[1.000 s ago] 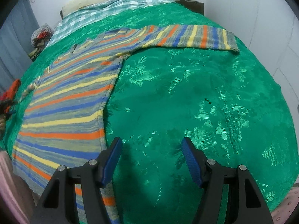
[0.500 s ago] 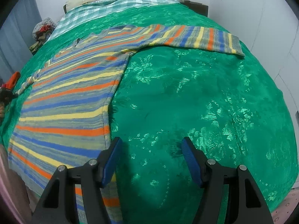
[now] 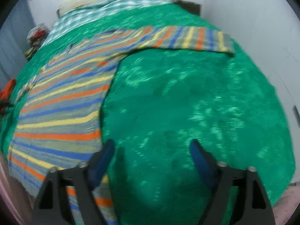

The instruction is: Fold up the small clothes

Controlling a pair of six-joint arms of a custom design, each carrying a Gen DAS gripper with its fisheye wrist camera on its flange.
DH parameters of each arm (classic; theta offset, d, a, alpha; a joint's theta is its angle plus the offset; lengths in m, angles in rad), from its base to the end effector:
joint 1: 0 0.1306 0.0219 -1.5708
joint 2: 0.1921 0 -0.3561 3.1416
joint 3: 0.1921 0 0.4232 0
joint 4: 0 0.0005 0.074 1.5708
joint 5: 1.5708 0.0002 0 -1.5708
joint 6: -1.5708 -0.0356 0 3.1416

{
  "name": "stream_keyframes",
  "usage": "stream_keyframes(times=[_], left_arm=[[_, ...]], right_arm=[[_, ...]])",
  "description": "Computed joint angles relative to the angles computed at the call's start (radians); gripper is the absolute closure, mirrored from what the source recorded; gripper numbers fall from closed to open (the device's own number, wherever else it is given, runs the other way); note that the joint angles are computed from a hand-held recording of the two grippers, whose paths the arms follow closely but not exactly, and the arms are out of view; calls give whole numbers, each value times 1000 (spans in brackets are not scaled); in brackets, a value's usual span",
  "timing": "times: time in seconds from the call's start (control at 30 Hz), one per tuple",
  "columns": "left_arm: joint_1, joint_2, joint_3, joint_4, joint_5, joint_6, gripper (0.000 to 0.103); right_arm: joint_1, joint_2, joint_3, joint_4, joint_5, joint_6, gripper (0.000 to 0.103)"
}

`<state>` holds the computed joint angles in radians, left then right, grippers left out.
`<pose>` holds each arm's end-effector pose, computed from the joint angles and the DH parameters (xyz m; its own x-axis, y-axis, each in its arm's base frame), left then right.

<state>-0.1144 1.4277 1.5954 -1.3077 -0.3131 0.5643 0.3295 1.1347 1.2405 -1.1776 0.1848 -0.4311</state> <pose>0.4994 -0.0468 0.4588 -0.7525 -0.4257 -0.5025 -0.4990 0.8665 0.0131 0.3890 0.1256 0.4250 -0.8530 0.1424 -0.5022 0.1338 0.9896 0.0534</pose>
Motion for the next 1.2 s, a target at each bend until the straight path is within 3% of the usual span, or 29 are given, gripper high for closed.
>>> stream_keyframes(times=[0.1, 0.23, 0.37, 0.5, 0.57, 0.67, 0.8, 0.97, 1.2], left_arm=[[-104, -77, -50, 10, -24, -45, 19], [-283, -154, -105, 51, 43, -43, 16], [-450, -145, -131, 94, 43, -7, 6], [-533, -75, -149, 38, 21, 19, 7], [-540, -88, -160, 44, 13, 31, 6], [-534, -129, -178, 112, 24, 14, 6], [-493, -117, -189, 106, 25, 71, 6], [-458, -129, -218, 125, 76, 107, 4], [-477, -94, -209, 108, 24, 69, 0]], right_arm=[[-3, -20, -1, 4, 67, -23, 15], [1, -23, 7, 10, 113, -20, 15], [31, -22, 17, 20, 134, 15, 15], [50, -12, 20, 4, 178, 31, 15], [37, -10, 13, -9, 166, 8, 15], [14, -8, 3, -24, 146, -31, 15], [-23, 17, -22, -36, 68, -63, 2], [-3, 46, -12, -41, 106, -50, 0], [-8, 44, -18, -33, 103, -33, 0]])
